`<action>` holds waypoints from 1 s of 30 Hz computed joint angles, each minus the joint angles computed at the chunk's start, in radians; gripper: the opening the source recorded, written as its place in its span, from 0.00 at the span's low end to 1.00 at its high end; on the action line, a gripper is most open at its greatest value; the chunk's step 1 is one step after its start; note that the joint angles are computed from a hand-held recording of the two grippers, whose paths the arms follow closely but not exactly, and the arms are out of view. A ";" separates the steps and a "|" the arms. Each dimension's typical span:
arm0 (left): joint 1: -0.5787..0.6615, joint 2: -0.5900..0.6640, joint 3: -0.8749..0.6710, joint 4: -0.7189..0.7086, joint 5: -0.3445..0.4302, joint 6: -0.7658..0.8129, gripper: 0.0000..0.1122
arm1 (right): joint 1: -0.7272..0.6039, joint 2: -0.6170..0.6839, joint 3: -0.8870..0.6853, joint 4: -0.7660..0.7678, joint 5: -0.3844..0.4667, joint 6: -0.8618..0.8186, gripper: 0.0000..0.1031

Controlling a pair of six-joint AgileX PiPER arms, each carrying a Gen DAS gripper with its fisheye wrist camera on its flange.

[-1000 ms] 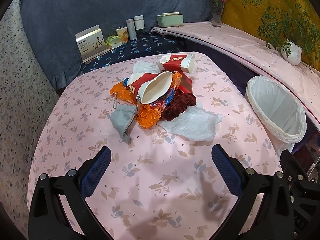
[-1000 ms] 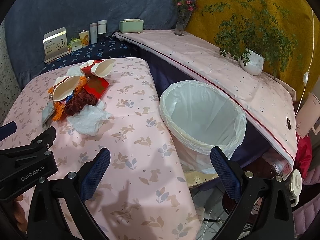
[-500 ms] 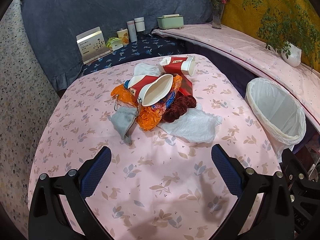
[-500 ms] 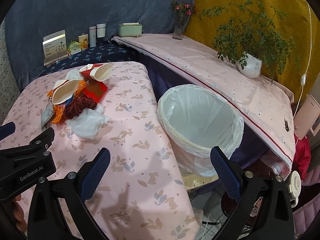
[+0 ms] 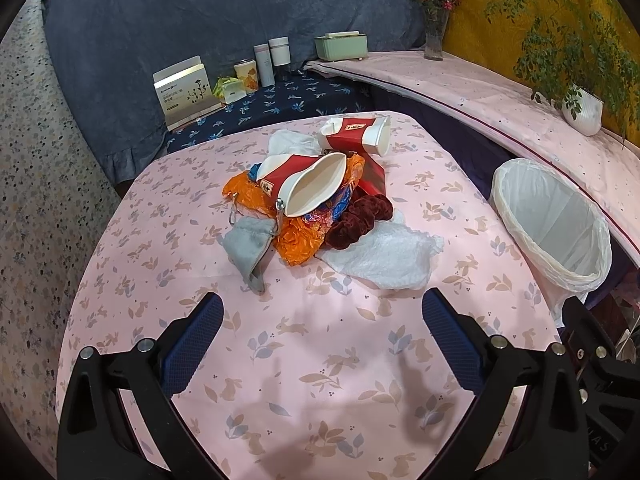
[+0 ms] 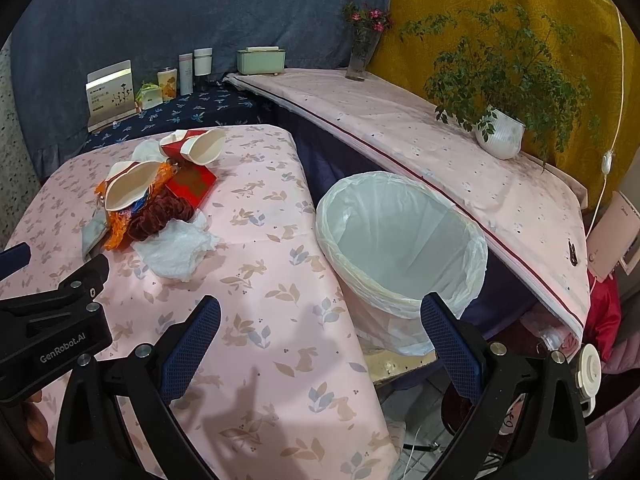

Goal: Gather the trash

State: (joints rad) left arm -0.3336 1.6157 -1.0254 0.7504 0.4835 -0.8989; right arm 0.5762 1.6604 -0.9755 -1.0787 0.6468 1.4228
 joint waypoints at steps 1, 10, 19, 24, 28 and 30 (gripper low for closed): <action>0.002 0.002 -0.006 -0.008 0.001 0.010 0.84 | 0.000 0.002 -0.002 0.001 0.001 -0.002 0.93; 0.004 0.003 -0.024 -0.027 0.007 0.034 0.84 | 0.004 0.004 -0.008 0.006 0.005 -0.010 0.93; 0.001 0.001 -0.022 -0.026 0.008 0.029 0.84 | 0.005 -0.005 -0.001 0.002 0.007 -0.001 0.93; 0.001 0.000 -0.021 -0.023 0.007 0.025 0.84 | 0.005 -0.010 0.001 0.006 0.010 -0.001 0.93; 0.001 0.000 -0.023 -0.026 0.007 0.028 0.83 | 0.003 -0.015 0.007 0.006 0.009 -0.001 0.93; 0.000 -0.003 -0.018 -0.023 0.006 0.024 0.83 | 0.003 -0.015 0.008 0.006 0.010 -0.001 0.93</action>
